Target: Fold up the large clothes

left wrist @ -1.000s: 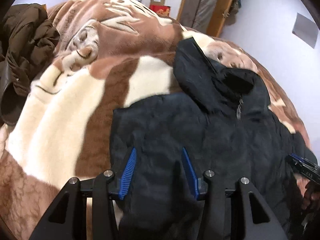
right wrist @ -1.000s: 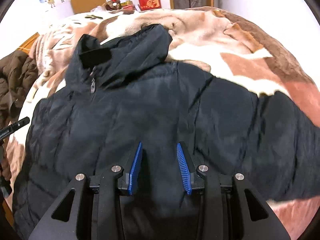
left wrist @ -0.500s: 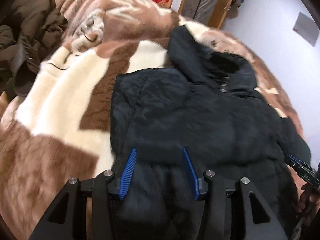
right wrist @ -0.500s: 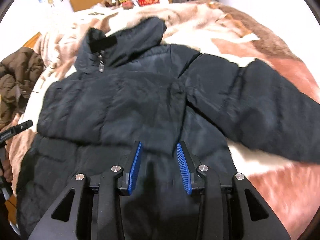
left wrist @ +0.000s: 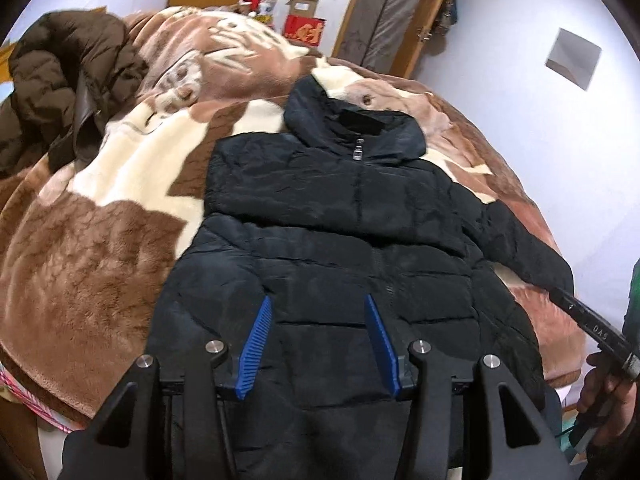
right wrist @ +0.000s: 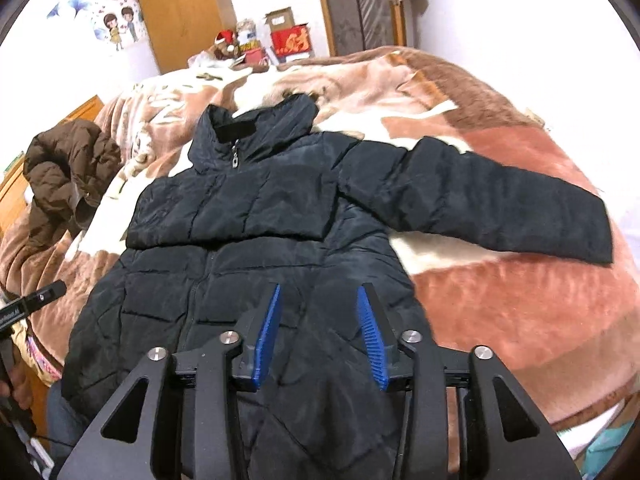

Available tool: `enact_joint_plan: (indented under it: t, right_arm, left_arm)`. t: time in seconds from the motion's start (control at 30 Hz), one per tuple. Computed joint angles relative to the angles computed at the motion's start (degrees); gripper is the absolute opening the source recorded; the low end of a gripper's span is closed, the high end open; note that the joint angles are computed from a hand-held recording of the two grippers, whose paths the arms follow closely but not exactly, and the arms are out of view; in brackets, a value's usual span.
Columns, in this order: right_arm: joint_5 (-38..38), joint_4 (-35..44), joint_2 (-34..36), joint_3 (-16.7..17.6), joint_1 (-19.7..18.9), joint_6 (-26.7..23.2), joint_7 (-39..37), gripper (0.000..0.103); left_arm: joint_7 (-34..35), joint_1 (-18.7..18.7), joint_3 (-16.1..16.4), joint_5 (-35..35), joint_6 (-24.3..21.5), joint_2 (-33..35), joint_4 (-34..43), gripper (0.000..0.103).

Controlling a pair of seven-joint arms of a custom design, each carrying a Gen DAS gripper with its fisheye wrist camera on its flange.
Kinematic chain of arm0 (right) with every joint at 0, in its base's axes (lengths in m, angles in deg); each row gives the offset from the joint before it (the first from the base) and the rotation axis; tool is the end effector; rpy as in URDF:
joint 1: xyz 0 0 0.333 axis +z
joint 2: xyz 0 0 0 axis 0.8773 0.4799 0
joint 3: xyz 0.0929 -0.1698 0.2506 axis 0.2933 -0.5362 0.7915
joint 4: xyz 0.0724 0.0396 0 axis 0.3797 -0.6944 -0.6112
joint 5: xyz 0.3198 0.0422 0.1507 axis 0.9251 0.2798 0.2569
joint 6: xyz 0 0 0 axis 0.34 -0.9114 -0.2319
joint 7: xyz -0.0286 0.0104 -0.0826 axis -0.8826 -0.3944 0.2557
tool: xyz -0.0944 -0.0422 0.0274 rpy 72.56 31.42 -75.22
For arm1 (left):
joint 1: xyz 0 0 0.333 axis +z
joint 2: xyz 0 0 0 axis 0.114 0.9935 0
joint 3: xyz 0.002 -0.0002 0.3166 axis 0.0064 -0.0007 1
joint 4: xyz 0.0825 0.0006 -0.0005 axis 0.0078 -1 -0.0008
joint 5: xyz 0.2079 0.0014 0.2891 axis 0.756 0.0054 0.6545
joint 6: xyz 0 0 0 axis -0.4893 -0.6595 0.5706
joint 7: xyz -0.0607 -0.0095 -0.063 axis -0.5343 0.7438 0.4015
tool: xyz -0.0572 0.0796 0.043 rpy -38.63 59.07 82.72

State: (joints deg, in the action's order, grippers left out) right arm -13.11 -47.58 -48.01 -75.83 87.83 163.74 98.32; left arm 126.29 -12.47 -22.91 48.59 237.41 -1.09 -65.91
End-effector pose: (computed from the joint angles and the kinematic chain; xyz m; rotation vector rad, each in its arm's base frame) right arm 0.3858 0.3282 0.5700 -1.4836 2.0298 -0.6508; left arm 0.4633 -0.3242 0.5629 -1.7458 2.1517 -1.0048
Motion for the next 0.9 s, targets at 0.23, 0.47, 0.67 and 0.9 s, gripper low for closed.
enact_joint_plan:
  t: [0.23,0.47,0.67,0.9]
  right_arm:
    - [0.25,-6.50,-5.92,-0.87,-2.40,2.73,5.53,0.053]
    - [2.76,-13.36,-9.76,-3.03,-6.98,7.07,7.68,0.060]
    - [5.49,-19.53,-11.09,-6.14,-12.24,9.37,8.01,0.060]
    - [6.54,-25.81,-11.48,-9.23,-19.06,15.89,9.86,0.060]
  left_arm:
    - [-3.35,-2.52,-0.36,7.56,-1.41,5.11,8.04,0.051]
    - [-6.52,-6.27,2.68,14.72,-3.32,13.36,19.13,0.051]
    - [-6.50,-8.37,5.20,15.19,-6.63,19.88,26.74,0.051]
    - [-6.47,-9.90,7.30,14.82,-11.34,26.72,34.09,0.051]
